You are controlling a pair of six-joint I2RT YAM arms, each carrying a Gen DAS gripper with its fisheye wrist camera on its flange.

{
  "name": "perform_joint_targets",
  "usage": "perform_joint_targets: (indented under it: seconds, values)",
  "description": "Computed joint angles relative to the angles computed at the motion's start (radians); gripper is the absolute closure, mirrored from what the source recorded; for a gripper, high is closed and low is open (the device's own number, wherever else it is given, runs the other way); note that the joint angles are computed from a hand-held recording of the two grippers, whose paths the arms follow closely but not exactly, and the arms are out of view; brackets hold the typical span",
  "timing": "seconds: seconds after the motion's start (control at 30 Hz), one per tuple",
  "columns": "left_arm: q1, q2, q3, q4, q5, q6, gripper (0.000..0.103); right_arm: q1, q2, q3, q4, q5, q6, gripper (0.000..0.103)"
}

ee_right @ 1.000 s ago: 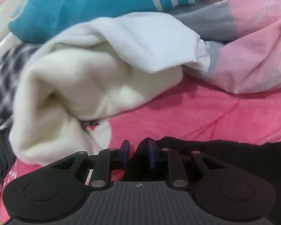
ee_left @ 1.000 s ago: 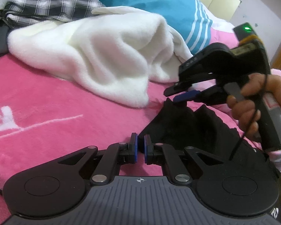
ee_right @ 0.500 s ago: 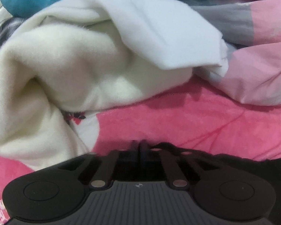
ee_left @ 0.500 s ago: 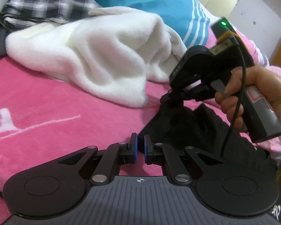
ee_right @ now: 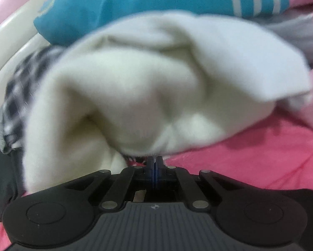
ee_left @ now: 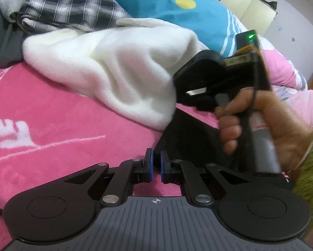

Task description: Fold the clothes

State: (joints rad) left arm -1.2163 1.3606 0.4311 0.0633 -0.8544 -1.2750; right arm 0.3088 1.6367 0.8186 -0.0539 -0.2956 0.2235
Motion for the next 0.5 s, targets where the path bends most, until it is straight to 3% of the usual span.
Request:
perform_joint_targets:
  seconds: [0.07,0.17,0.33,0.5]
  values:
    - [0.012,0.001,0.0,0.004,0.013,0.002,0.098,0.004,0.029,-0.011,0.049,-0.006,0.014,0.103]
    - [0.023,-0.003,-0.004,0.006,0.032,-0.012,0.098,-0.033,-0.015,-0.011,0.026,-0.035,0.002,0.101]
    - [0.014,-0.019,-0.012,-0.002,0.028,-0.042,0.098,-0.227,-0.274,-0.022,-0.201,-0.111,-0.179,0.1]
    - [0.047,-0.058,-0.059,0.056,0.074,-0.074,0.098,-0.426,-0.349,0.022,-0.417,-0.086,-0.363,0.1]
